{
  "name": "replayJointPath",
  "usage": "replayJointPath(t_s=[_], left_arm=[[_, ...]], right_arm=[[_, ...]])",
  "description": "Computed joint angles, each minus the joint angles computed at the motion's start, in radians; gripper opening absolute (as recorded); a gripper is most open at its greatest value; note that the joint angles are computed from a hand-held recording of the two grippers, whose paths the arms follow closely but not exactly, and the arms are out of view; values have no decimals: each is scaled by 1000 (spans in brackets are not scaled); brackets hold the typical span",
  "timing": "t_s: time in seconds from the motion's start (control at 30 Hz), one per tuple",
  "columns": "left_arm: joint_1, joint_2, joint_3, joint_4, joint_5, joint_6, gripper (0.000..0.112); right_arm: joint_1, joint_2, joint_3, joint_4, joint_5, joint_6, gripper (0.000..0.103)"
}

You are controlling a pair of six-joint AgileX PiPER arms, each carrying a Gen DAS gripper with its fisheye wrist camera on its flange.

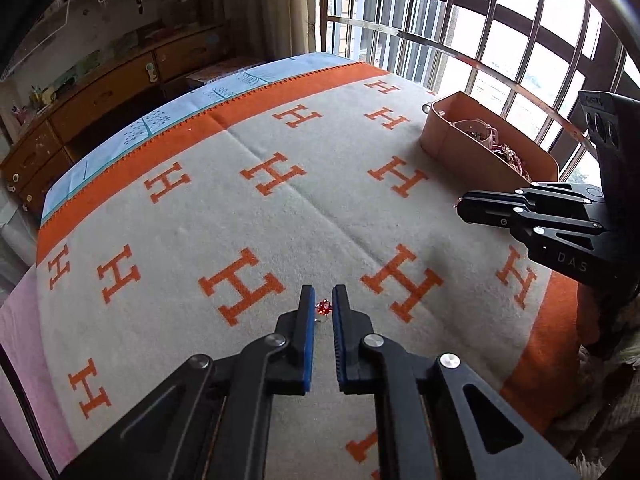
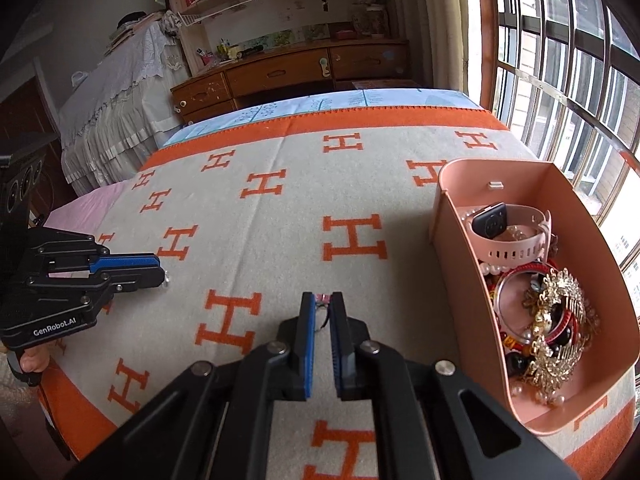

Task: Organize jewelry
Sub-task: 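Close left tool on red-stone ring while right tool grasps pink-stone ring, then carry both rings with both tools over the pink box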

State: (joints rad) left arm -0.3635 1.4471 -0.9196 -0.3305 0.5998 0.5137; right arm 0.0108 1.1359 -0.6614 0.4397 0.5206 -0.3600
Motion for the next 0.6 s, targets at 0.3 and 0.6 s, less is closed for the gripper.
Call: replayJointPath(t_s=[0.3,0.6], left_arm=[[-142,-41,-174,84,85,-197,6],[-183,40,-251,123,131,-146,57]], right_arm=[[-323,-122,-81,312,260,-352,7],[-715,-104,-173,504,548,-609,7]])
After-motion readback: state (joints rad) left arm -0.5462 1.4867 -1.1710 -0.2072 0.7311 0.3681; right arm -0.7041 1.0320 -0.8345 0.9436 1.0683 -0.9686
